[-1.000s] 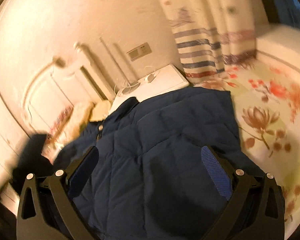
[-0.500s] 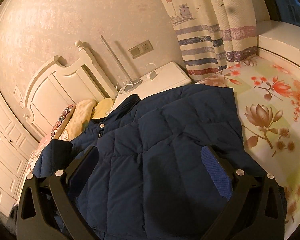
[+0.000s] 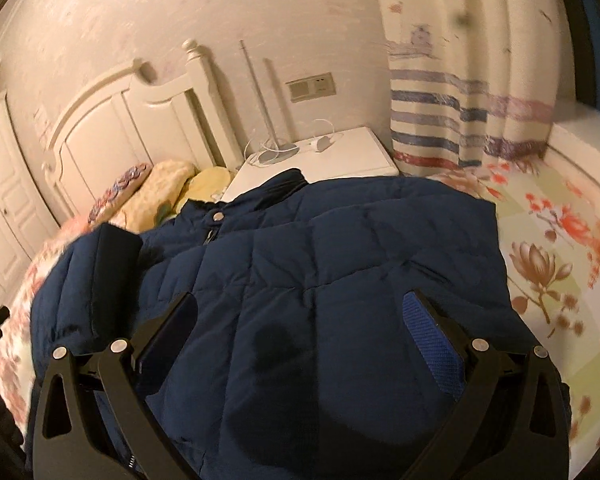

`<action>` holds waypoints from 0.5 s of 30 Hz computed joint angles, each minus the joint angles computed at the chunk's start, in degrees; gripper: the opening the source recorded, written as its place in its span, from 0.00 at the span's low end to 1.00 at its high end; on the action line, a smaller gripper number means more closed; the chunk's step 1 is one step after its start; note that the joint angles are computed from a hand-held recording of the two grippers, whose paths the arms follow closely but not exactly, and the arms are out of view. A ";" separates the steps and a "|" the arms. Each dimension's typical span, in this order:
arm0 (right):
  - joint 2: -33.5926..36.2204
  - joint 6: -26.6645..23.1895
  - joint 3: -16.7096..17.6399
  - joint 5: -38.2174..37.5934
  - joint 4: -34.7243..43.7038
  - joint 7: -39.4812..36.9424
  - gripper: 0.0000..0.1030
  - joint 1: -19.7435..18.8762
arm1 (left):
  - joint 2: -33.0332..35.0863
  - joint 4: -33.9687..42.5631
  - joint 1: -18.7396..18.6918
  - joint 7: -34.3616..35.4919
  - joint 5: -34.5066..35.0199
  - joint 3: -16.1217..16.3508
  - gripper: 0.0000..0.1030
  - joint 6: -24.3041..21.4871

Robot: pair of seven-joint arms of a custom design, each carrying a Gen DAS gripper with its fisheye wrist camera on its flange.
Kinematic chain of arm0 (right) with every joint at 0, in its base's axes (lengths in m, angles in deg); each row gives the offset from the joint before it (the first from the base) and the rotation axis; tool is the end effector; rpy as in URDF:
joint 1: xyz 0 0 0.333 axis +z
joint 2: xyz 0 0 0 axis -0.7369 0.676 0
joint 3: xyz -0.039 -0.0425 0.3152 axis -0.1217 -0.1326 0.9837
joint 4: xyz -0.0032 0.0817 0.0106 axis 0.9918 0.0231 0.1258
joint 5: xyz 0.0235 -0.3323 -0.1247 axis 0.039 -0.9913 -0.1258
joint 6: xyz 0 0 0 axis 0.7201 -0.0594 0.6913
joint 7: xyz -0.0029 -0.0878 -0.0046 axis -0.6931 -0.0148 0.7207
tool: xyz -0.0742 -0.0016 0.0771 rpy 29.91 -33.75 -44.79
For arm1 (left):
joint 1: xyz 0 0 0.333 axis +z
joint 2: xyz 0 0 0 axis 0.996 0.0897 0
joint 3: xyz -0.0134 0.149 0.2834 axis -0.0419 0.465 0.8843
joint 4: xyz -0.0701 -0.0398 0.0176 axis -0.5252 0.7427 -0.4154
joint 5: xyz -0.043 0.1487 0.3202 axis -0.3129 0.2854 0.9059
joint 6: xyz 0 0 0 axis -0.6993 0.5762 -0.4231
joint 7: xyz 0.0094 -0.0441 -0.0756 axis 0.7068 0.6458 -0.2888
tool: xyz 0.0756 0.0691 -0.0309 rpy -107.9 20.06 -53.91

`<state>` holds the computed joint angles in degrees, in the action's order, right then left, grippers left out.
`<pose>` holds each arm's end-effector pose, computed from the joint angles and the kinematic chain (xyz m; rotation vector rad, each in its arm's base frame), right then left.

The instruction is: Fold large clothes

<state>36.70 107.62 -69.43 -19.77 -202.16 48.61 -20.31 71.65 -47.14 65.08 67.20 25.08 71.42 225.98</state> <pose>0.6385 0.0315 0.4103 -1.2255 1.9116 -0.7783 0.7408 -0.2107 0.4467 -1.9286 1.3238 -0.8167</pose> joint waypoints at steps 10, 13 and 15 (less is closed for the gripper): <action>4.24 4.53 -14.25 -3.37 0.85 -19.99 0.95 20.08 | 8.89 14.09 1.80 15.80 -8.98 -3.81 0.70 -10.60; 7.74 -0.84 -18.65 -6.51 4.74 -29.13 0.95 26.82 | 8.94 13.97 1.94 15.73 -9.97 -3.82 0.71 -10.88; 11.09 -3.81 -21.69 -9.30 7.95 -32.71 0.95 30.40 | 9.43 14.82 1.72 15.76 -10.31 -3.72 0.75 -11.60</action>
<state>47.79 103.81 -91.12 -29.06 -194.22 15.90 10.09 81.08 -32.31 66.80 82.96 14.76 67.70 214.38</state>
